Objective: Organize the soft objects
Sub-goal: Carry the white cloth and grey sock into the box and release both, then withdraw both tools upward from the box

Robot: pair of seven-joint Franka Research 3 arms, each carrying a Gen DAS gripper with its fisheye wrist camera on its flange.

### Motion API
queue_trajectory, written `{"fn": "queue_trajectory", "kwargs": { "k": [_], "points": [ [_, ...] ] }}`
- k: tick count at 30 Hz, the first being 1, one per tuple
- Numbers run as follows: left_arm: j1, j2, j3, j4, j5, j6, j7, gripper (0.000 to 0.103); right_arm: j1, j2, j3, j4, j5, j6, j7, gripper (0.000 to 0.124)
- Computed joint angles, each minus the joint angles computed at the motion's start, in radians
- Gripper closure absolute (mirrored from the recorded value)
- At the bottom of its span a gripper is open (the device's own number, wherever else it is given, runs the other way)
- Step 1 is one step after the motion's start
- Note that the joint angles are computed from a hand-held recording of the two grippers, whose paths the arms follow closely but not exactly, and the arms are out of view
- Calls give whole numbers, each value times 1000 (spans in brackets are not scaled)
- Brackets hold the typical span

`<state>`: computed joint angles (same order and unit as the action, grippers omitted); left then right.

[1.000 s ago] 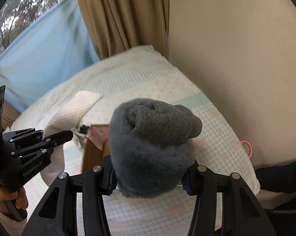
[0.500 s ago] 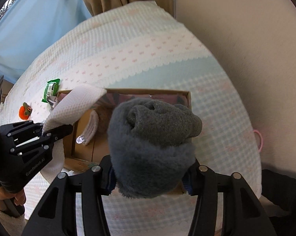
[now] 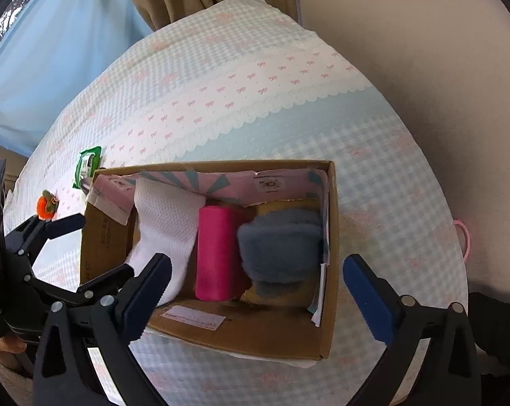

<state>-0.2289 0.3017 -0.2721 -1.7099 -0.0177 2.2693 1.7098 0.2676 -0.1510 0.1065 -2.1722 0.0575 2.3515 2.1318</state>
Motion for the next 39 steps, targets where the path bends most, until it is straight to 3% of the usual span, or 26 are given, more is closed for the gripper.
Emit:
{"fn": "queue_trajectory", "kwargs": {
  "k": [12, 21, 32, 39],
  "points": [
    [17, -100, 6, -56, -35, 30, 34, 1, 7, -40, 31, 17, -87, -25, 66, 23],
    [32, -267, 35, -168, -111, 60, 90, 1, 21, -107, 78, 46, -146, -71, 183, 23],
    [36, -522, 140, -318, -229, 55, 217, 1, 60, -131, 176, 174, -297, -166, 382, 23],
    [54, -672, 220, -400, -250, 34, 240, 1, 113, -83, 249, 323, -475, -265, 536, 23]
  ]
}}
